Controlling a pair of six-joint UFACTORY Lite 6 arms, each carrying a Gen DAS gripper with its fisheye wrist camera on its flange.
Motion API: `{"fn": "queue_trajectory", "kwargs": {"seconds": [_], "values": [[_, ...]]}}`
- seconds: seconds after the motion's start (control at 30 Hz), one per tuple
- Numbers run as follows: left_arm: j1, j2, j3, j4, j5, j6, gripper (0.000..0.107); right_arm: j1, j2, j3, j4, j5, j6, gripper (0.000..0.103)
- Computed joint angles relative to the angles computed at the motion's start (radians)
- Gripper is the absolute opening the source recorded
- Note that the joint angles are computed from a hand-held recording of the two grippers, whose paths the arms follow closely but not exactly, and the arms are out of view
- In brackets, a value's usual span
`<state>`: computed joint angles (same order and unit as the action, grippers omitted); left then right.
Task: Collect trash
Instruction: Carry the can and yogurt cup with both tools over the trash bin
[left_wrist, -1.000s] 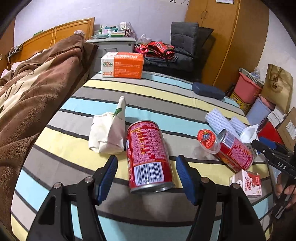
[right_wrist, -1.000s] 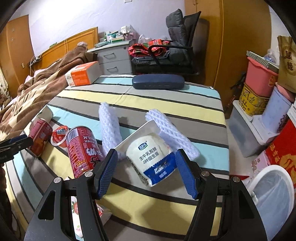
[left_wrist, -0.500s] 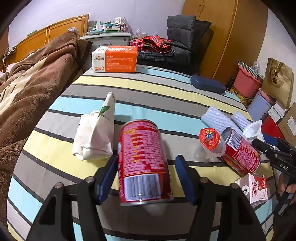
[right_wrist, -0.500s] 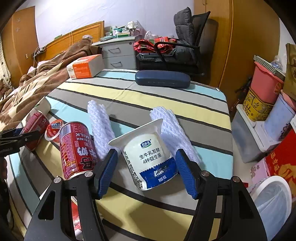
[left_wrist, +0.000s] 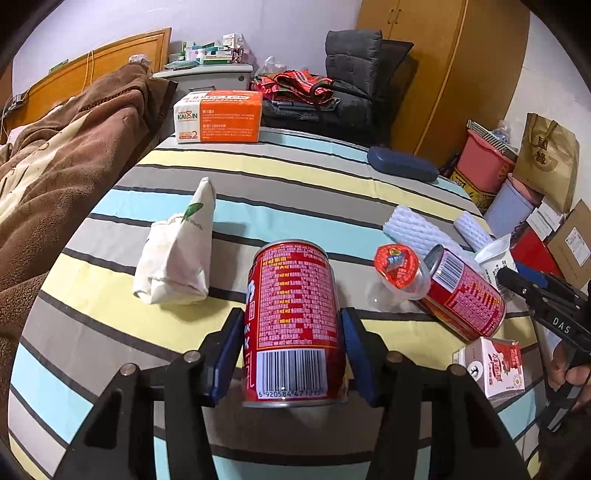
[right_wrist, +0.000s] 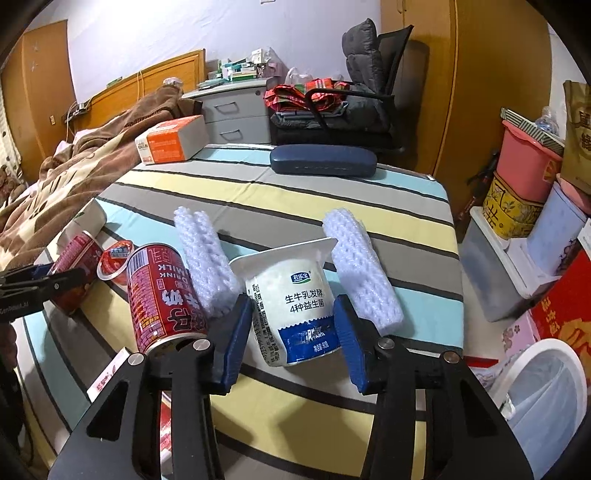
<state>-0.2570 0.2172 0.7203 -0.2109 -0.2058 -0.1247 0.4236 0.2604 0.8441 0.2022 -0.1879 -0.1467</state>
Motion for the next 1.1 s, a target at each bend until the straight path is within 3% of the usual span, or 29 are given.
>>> {"fn": "queue_trajectory", "kwargs": {"seconds": [0.23,0.63,0.77,1.1], "values": [[-0.052,-0.103,-0.057,-0.130,-0.002,0.112,0.055,0.001,-0.059,-0.057,-0.077,-0.031,0.115,0.047],[-0.212,-0.264,-0.098,-0.587,0.000,0.515,0.055,-0.001,-0.224,-0.210,-0.102,-0.088,0.198,0.046],[-0.282,-0.280,-0.083,-0.735,-0.012,0.649,0.055,-0.014,-0.295,-0.269,-0.165,-0.102,0.280,0.046],[-0.483,-0.256,0.002,-1.028,-0.080,0.905,0.055,-0.030,-0.516,-0.431,-0.063,-0.104,0.216,0.046]]}}
